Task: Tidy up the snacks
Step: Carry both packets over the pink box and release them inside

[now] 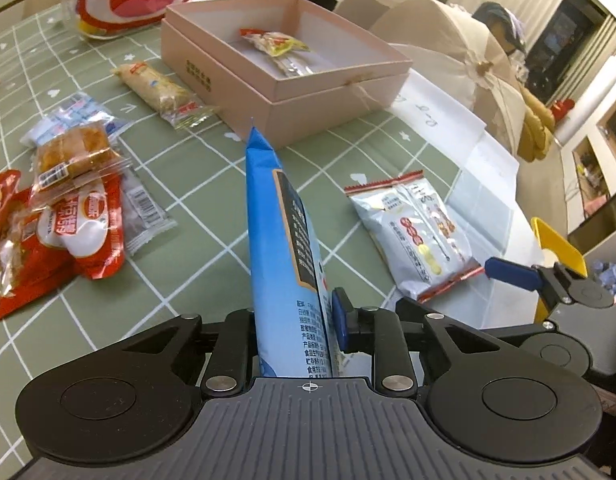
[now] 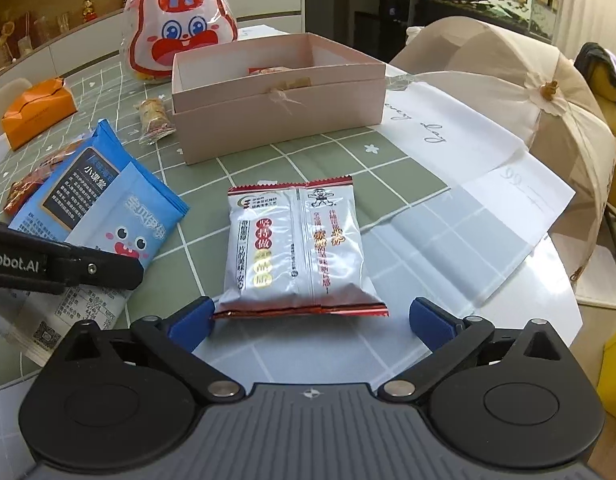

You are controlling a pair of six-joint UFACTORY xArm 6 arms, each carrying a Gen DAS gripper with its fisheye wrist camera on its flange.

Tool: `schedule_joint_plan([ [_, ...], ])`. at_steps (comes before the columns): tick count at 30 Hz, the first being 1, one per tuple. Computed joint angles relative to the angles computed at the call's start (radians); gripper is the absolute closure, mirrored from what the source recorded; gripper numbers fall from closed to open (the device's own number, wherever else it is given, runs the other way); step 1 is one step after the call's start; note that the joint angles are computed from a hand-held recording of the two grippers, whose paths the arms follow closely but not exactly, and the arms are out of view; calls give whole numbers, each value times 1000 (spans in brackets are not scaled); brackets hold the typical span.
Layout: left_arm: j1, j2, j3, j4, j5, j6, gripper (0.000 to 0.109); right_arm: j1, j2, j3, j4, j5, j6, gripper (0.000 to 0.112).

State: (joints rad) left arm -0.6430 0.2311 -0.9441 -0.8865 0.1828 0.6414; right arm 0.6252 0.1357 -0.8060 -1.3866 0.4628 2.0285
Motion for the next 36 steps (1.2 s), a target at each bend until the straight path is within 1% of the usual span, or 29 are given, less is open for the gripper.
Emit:
schedule_joint_plan([
  [1, 0, -3, 3, 14, 4, -13, 82, -10, -4, 4, 5, -20, -28, 9],
  [3, 0, -8, 10, 36, 10, -38, 82, -45, -13, 11, 54, -84, -134, 9],
  [4, 1, -10, 12, 48, 16, -51, 82, -61, -18, 14, 71, -107, -160, 12],
  [5, 2, -13, 15, 55, 19, -60, 82, -67, -23, 16, 64, -114, -149, 16],
  [7, 1, -19, 23, 68, 19, -81, 83, -79, -29, 11, 26, -108, -94, 16],
  [8, 1, -22, 27, 72, 21, -89, 83, -82, -25, 1, 28, -97, -85, 16],
  [11, -3, -31, 39, 87, 18, -108, 83, -103, 7, -37, 54, -106, -95, 16],
  [13, -5, -36, 46, 118, 13, -135, 83, -114, 34, -63, 68, -117, -112, 16],
  [16, -10, -41, 56, 154, 3, -181, 83, -114, 64, -93, 92, -115, -153, 25],
  [17, -12, -42, 59, 163, -2, -194, 83, -111, 64, -96, 84, -113, -155, 30],
  [19, -15, -42, 62, 166, -13, -211, 83, -102, 60, -94, 89, -107, -186, 36],
  [23, -17, -44, 66, 165, -18, -223, 85, -82, 33, -64, 104, -90, -209, 36],
  [26, -19, -52, 57, 72, 28, -159, 89, -80, 2, -30, 145, -99, -243, 36],
  [28, -30, -63, 58, 42, 44, -127, 91, -83, -26, 1, 182, -108, -271, 36],
  [31, -47, -77, 47, -16, 74, -59, 91, -84, -78, 45, 212, -105, -287, 36],
  [36, -63, -98, 21, -91, 113, 34, 91, -74, -176, 98, 207, -45, -284, 36],
])
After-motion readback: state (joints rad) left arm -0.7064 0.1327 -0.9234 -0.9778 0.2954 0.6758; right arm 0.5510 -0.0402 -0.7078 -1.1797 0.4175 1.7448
